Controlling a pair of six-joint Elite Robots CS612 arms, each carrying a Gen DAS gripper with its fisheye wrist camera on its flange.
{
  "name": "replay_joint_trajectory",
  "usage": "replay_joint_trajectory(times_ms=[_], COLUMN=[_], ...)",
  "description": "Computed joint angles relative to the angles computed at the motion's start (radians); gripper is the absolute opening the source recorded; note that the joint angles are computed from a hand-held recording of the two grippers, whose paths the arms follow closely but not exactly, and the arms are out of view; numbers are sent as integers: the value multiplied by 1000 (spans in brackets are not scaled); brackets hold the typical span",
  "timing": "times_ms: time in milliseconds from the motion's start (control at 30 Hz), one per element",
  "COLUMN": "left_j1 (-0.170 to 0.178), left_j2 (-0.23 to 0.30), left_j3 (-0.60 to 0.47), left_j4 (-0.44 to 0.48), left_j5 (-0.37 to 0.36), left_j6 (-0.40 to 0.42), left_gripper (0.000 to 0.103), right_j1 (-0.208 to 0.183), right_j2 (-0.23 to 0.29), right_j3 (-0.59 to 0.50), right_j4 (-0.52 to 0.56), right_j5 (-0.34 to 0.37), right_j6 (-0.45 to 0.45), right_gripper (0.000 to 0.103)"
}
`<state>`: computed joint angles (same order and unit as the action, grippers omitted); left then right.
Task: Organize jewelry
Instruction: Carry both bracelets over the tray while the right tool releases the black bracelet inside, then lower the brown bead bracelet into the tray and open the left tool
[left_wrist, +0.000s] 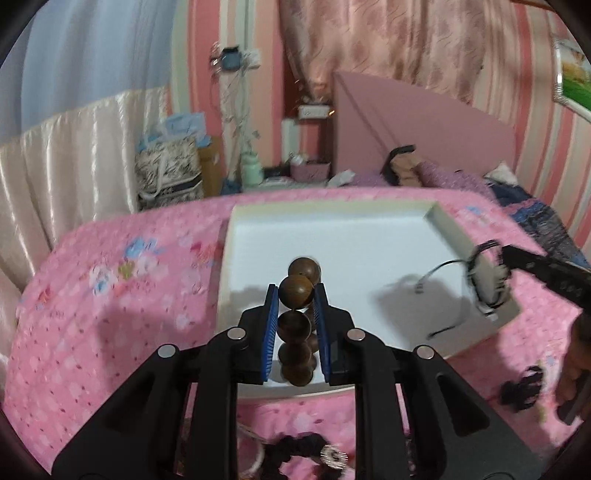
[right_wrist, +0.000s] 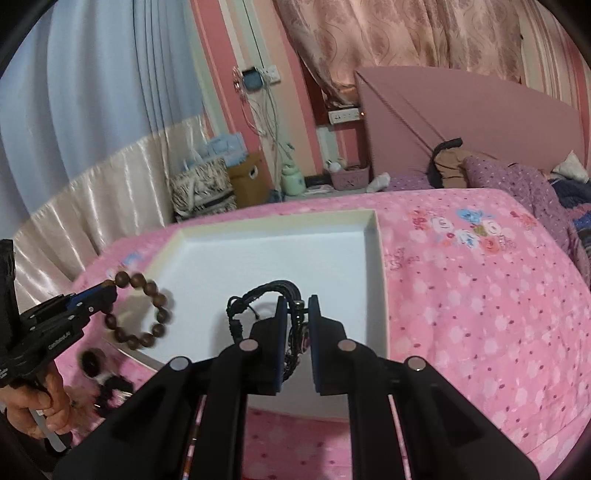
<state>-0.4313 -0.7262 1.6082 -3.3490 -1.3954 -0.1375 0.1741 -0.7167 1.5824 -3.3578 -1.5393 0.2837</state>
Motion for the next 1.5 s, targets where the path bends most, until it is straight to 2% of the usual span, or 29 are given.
replay_joint_trajectory(times_ms=[233, 400, 1200, 1500], left_j1=[4, 9, 7, 2], left_j2=[26, 38, 54, 56], left_j3=[-19, -29, -43, -49], left_j4=[26, 58, 110, 126], left_j5=[42, 37, 41, 64], left_j6=[-37, -66, -80, -64], left_gripper=[17, 17, 18, 18], right_j1=[31, 45, 38, 36], right_j2=[18, 26, 25, 26], right_j3=[-26, -42, -39, -38], right_j4=[71, 109, 132, 131], right_j5=[-149, -219, -204, -211], right_j6=[-84, -122, -99, -87], right_gripper=[11, 11, 11, 11])
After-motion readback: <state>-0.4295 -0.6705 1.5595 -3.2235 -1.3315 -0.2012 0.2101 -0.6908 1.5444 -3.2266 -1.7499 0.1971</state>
